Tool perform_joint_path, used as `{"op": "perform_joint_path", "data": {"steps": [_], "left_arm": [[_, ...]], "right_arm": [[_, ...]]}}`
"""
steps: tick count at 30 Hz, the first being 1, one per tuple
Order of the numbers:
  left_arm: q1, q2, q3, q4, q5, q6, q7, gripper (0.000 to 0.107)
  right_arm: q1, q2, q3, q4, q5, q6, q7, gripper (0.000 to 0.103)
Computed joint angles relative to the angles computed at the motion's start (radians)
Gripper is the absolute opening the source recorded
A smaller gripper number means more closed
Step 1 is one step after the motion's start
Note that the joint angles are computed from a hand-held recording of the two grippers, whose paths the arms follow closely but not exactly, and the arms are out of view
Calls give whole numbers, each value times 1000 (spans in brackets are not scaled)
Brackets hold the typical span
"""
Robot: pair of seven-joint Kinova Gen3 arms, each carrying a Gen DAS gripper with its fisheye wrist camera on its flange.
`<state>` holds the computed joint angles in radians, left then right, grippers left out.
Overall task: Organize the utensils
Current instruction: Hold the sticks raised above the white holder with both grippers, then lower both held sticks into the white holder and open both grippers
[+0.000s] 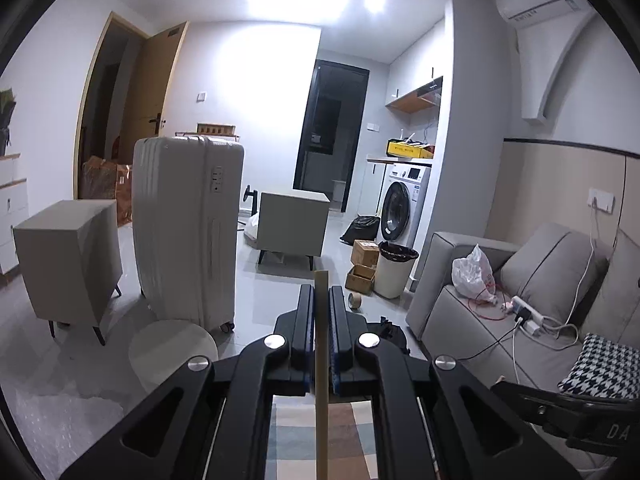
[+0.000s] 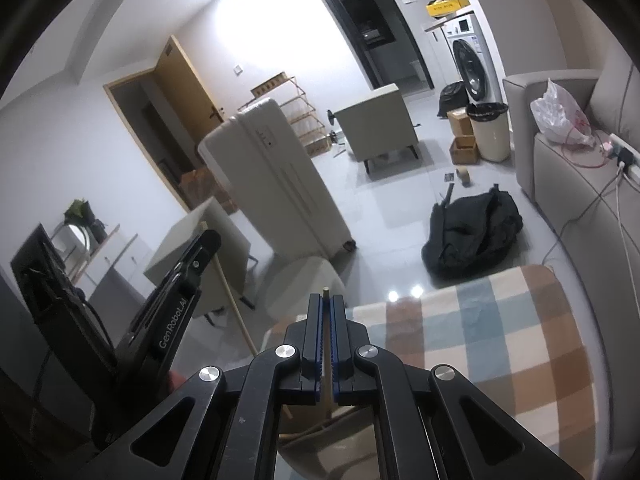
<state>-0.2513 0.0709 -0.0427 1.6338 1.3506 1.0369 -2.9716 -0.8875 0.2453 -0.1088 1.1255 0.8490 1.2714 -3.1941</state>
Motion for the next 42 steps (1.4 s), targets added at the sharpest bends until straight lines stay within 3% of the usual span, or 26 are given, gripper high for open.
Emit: {"op": "perform_joint_path", "data": {"steps": [15, 22, 26, 32, 34, 36, 42], "left_arm": [[-2, -28, -17, 38, -5, 2, -57, 2], [-7, -14, -22, -7, -72, 55, -12, 2], [-33, 7, -29, -66, -130, 138, 56, 2], [-74, 34, -17, -210, -262, 286, 188, 3], [-84, 46, -13, -260, -300, 336, 223, 18], [-100, 50, -12, -300, -327, 379, 265, 31], [-159, 18, -42, -342, -335, 462, 296, 53]], "right_arm": [[-9, -17, -19, 40, -15, 6, -49, 3], [-2, -12, -26, 27, -33, 9, -21, 3], [5, 1, -23, -2, -74, 19, 37, 3], [8, -15, -20, 3, -106, -8, 13, 7], [-11, -10, -19, -20, -93, 34, -1, 16], [-36, -16, -20, -22, -64, 59, -36, 16], [-138, -9, -40, -77, 21, 212, -103, 26]]}}
